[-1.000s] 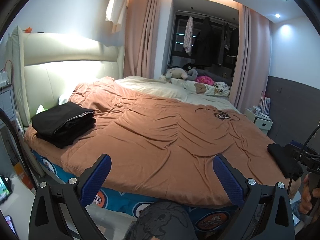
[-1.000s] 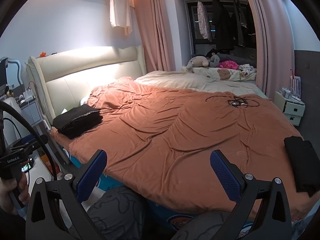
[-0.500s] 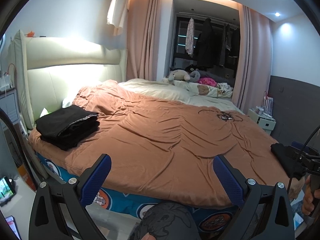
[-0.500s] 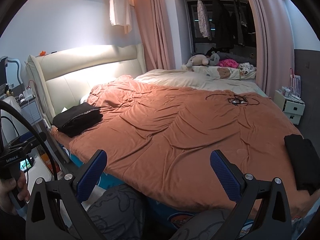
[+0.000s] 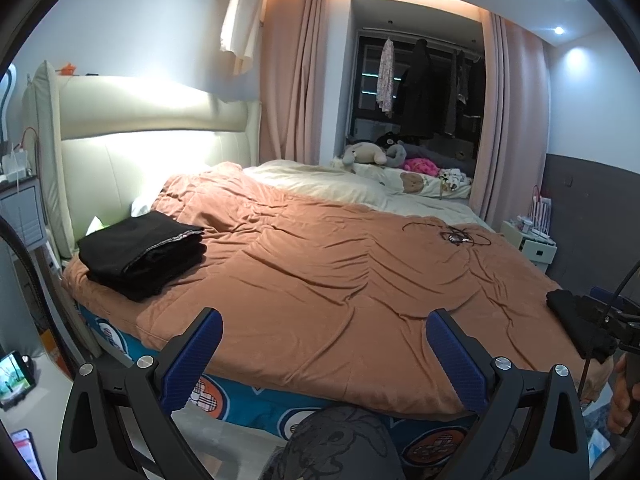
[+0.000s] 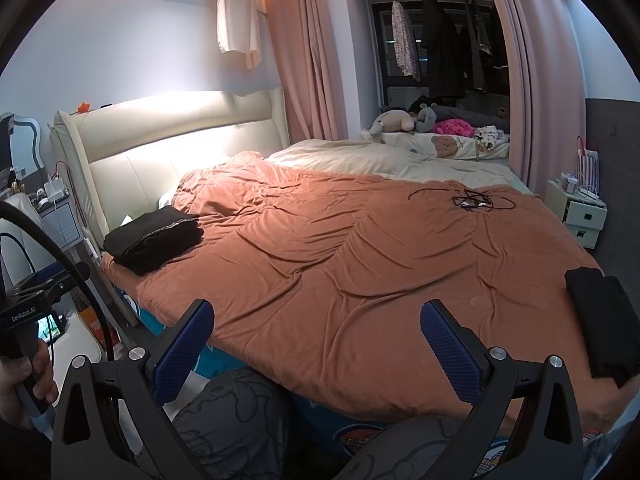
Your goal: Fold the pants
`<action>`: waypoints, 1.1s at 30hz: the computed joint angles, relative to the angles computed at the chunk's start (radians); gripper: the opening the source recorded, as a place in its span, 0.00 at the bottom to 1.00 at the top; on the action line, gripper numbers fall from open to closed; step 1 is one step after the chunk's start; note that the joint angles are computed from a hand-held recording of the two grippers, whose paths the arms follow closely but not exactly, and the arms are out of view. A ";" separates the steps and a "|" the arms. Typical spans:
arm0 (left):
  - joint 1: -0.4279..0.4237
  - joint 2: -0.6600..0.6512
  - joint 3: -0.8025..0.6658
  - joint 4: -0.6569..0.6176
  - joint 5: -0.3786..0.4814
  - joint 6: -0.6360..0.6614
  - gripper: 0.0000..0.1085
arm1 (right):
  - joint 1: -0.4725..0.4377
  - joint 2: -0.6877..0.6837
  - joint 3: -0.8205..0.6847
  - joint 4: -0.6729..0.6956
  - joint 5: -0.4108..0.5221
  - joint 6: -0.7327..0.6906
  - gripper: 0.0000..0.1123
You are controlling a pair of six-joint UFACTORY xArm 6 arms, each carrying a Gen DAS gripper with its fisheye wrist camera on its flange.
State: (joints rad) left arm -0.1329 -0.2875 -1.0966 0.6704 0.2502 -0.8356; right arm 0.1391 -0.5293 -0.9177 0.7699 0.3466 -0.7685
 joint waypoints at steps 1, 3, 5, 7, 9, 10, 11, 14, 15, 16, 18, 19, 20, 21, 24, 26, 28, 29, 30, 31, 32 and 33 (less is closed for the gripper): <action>0.000 0.000 0.001 -0.010 -0.002 0.008 0.94 | 0.000 -0.001 0.001 0.000 0.000 0.003 0.92; 0.001 0.002 0.003 -0.030 -0.008 0.023 0.94 | 0.000 -0.001 0.002 0.001 0.000 0.002 0.92; 0.000 -0.002 0.007 -0.028 -0.010 0.021 0.94 | 0.002 -0.005 0.006 -0.003 -0.002 0.003 0.92; 0.000 -0.003 0.006 -0.018 -0.008 0.015 0.94 | 0.003 -0.005 0.007 -0.009 -0.003 0.005 0.92; 0.000 -0.007 0.008 0.009 -0.004 -0.015 0.94 | 0.004 -0.007 0.010 -0.016 -0.003 0.012 0.92; 0.000 -0.008 0.010 0.011 -0.010 -0.017 0.94 | 0.004 -0.007 0.009 -0.017 -0.002 0.013 0.92; 0.002 -0.009 0.012 0.005 -0.014 -0.014 0.94 | 0.002 -0.007 0.009 -0.016 0.000 0.013 0.92; 0.002 -0.010 0.016 -0.013 -0.018 0.000 0.94 | 0.000 -0.005 0.006 -0.020 0.007 0.019 0.92; 0.001 -0.009 0.016 -0.022 -0.019 0.009 0.94 | -0.001 -0.003 0.002 -0.020 0.010 0.020 0.92; 0.000 -0.009 0.015 -0.026 -0.016 0.014 0.94 | -0.001 -0.003 0.002 -0.021 0.011 0.021 0.92; -0.003 -0.009 0.014 -0.030 -0.015 0.020 0.94 | 0.000 -0.006 0.004 -0.025 0.009 0.025 0.92; -0.005 -0.009 0.014 -0.028 -0.014 0.021 0.94 | 0.000 -0.006 0.004 -0.027 0.010 0.027 0.92; -0.006 -0.010 0.014 -0.020 -0.017 0.019 0.94 | 0.001 -0.008 0.006 -0.033 0.009 0.034 0.92; -0.008 -0.011 0.014 -0.004 -0.015 0.008 0.94 | 0.000 -0.009 0.008 -0.037 0.009 0.040 0.92; -0.018 -0.013 0.011 0.013 -0.002 -0.003 0.94 | -0.002 -0.014 0.010 -0.034 0.013 0.044 0.92; -0.024 -0.014 0.014 -0.002 -0.001 0.005 0.94 | -0.006 -0.016 0.011 -0.030 0.015 0.041 0.92; -0.025 -0.015 0.016 -0.016 0.001 0.016 0.94 | -0.008 -0.017 0.013 -0.029 0.016 0.041 0.92; -0.026 -0.014 0.016 -0.021 0.004 0.022 0.94 | -0.010 -0.016 0.012 -0.029 0.016 0.042 0.92; -0.027 -0.013 0.014 -0.022 0.008 0.025 0.94 | -0.012 -0.013 0.009 -0.030 0.018 0.045 0.92; -0.026 -0.009 0.010 -0.035 0.011 0.040 0.94 | -0.012 -0.005 0.000 -0.036 0.019 0.054 0.92; -0.026 -0.005 0.005 -0.051 0.012 0.057 0.94 | -0.011 -0.003 -0.002 -0.044 0.017 0.066 0.92; -0.026 -0.001 -0.001 -0.071 0.016 0.077 0.94 | -0.009 0.004 -0.009 -0.051 0.018 0.077 0.92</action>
State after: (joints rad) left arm -0.1591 -0.2887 -1.0971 0.5996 0.2661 -0.7588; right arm 0.1296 -0.5257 -0.9269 0.7184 0.3647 -0.6915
